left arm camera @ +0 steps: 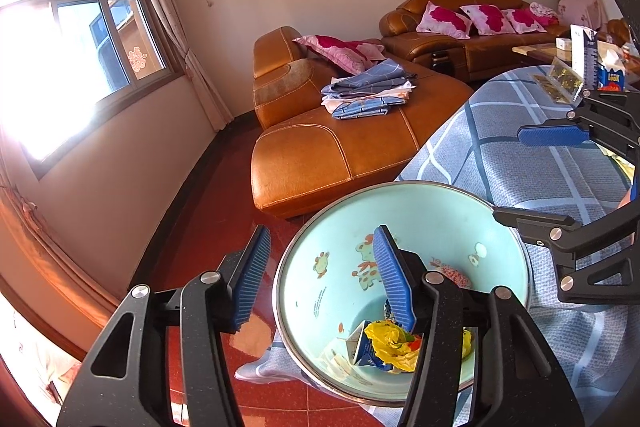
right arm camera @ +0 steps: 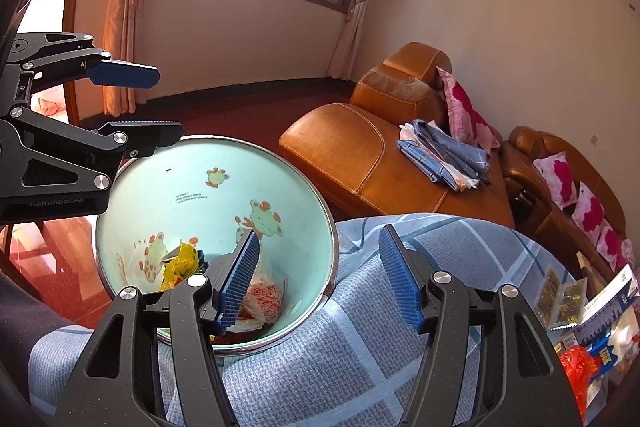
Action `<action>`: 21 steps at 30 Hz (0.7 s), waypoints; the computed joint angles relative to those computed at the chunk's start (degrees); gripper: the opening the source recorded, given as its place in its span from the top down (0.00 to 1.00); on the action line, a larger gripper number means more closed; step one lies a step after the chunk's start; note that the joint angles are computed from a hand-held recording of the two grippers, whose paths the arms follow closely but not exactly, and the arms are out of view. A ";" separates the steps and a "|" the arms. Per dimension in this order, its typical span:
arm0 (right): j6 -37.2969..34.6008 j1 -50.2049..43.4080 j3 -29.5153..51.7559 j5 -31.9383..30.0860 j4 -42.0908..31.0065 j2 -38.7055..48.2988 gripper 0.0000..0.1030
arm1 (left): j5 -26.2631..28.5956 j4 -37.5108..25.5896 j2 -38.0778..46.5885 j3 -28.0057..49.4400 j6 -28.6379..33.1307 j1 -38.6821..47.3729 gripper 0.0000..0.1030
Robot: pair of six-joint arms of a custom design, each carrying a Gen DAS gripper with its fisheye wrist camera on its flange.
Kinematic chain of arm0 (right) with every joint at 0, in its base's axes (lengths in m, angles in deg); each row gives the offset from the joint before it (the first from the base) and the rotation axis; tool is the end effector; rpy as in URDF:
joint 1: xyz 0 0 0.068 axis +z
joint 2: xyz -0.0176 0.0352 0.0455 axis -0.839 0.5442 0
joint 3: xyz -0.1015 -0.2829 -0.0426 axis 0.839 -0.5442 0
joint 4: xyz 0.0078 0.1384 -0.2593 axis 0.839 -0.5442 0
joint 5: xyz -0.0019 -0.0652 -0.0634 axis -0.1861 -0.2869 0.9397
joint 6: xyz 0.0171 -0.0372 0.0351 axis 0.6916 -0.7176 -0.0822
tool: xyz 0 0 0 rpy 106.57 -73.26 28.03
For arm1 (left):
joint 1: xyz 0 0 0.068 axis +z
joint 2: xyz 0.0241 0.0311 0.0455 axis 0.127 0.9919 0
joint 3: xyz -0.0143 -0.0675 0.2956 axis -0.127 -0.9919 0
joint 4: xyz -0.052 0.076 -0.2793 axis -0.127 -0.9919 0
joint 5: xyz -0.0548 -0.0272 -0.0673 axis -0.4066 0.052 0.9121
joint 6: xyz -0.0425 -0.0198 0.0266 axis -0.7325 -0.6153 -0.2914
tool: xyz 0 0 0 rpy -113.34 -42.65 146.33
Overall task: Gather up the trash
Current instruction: 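Move both grippers back over the table toward the red plastic bag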
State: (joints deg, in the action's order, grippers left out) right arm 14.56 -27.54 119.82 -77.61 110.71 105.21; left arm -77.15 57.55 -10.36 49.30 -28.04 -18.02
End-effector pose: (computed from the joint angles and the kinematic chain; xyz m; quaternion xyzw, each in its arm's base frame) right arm 0.2848 0.1622 0.1241 -0.3831 0.7985 0.0461 0.4620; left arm 0.2366 -0.0909 0.1445 0.0662 0.8711 0.1517 0.4624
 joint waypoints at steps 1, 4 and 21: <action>0.00 0.00 0.00 0.00 0.00 0.00 0.40 | 0.00 0.00 0.00 0.00 0.00 0.00 0.47; 0.12 -0.08 -0.03 -0.05 0.12 -0.02 0.40 | 0.09 0.14 0.07 0.00 0.01 0.13 0.47; 0.75 0.32 -0.44 1.56 0.67 -0.53 0.40 | 0.65 1.40 0.77 -0.49 -0.14 -0.01 0.47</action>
